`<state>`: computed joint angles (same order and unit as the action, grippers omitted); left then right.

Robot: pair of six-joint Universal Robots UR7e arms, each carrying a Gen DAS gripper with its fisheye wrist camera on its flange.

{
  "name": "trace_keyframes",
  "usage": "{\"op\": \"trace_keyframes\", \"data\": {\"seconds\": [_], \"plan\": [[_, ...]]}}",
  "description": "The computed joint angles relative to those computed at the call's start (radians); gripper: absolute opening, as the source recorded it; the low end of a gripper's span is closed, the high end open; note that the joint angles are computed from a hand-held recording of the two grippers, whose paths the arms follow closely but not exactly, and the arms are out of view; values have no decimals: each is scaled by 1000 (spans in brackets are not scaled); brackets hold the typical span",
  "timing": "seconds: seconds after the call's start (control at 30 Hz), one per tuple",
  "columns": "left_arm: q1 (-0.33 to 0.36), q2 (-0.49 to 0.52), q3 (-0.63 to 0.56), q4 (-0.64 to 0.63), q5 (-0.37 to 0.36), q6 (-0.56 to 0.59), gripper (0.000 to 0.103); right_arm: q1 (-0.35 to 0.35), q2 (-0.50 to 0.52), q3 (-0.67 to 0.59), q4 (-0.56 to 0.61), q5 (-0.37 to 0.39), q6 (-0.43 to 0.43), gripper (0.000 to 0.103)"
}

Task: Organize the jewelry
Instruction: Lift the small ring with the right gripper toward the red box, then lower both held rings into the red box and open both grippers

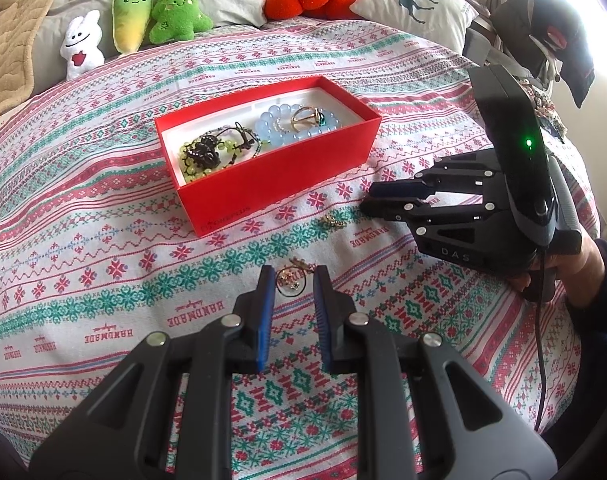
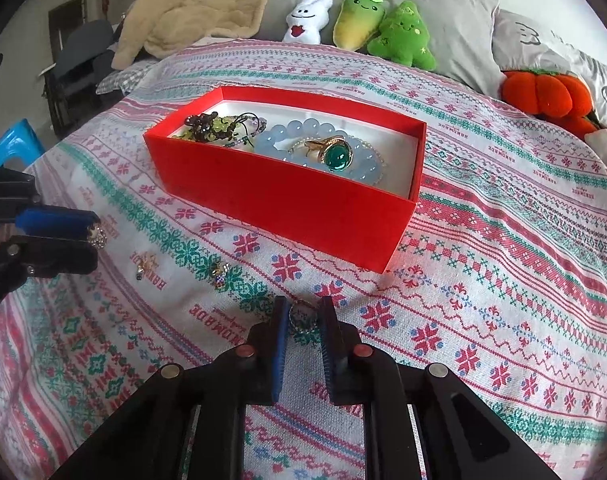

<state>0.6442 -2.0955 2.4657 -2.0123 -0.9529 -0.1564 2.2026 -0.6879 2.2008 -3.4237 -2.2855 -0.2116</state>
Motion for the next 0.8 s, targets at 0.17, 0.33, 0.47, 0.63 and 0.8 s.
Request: {"op": "trace_keyframes", "data": {"seconds": [0.17, 0.33, 0.47, 0.63, 0.8], "plan": [[-1, -2, -3, 4, 0, -2, 21, 8, -4, 6, -9, 1, 0, 15], [-2, -9, -9, 4, 0, 1, 21, 17, -20, 17, -22, 15, 5, 15], [4, -5, -20, -16, -3, 5, 21, 28, -56, 32, -35, 45, 18, 15], [16, 33, -47, -101, -19, 15, 21, 41, -102, 39, -69, 90, 32, 15], [31, 128, -76, -232, -36, 39, 21, 30, -120, -9, -11, 101, 75, 15]]}}
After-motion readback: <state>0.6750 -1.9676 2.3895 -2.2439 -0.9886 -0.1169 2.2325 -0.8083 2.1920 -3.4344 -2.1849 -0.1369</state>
